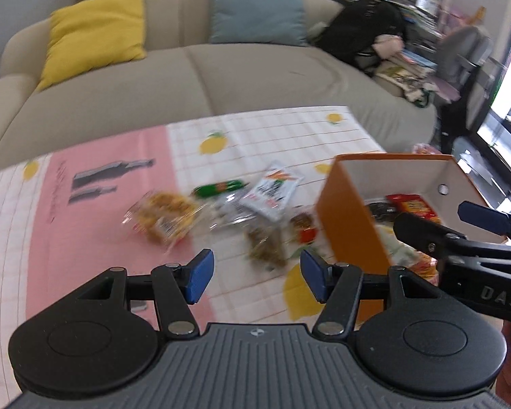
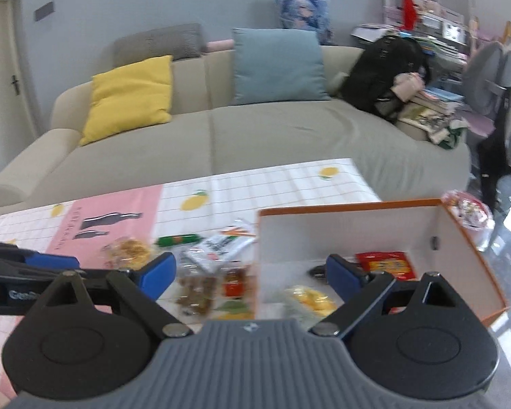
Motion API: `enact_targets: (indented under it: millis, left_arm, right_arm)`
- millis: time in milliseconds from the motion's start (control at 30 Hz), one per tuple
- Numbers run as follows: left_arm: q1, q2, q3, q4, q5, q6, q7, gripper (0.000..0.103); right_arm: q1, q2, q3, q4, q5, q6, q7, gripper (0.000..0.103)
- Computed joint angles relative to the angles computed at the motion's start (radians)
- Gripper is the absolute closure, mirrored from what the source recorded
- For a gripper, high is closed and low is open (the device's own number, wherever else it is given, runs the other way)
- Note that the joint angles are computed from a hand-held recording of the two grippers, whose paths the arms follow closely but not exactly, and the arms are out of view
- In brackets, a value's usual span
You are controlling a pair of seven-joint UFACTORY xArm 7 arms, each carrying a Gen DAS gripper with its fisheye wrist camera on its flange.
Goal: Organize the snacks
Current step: 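Open both tools and withdraw them from the box toward the snack pile, then grasp the yellow noodle-snack bag with the left tool while the right tool grasps the green-brown pouch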
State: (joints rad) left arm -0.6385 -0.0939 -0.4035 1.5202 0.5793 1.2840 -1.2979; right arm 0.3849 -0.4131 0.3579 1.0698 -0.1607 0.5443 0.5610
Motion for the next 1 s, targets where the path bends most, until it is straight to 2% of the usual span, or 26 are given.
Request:
enact_targets:
  millis: [233,400,633,767,1000]
  left_arm:
    - [0.064,-0.165,0.002,-0.207,-0.08,-0.078,-0.059,0.034]
    - [0.123,-0.247,-0.001,-0.317,-0.145,-0.144,-0.047,0.034]
    - [0.193,-0.31,-0.001,-0.427,-0.211,-0.222,-0.002,0.034]
    - [0.227,-0.342,0.011,-0.49,-0.235,-0.286,0.024,0.034]
    - [0.279,-0.324,0.038,-0.525,-0.249,-0.37,0.119,0.031]
  right_arm:
    - [0.03,0.092,0.056,0.041,-0.062,-0.049,0.002,0.013]
    - [0.06,0.198,0.072,0.118,-0.141,-0.026,0.012,0.017]
    - [0.133,0.32,0.028,0.204,-0.206,0.015,0.022,0.017]
    - [0.175,0.401,-0.005,0.264,-0.21,0.045,0.008,0.028]
    - [0.241,0.528,-0.066,0.367,-0.203,0.081,-0.041,0.028]
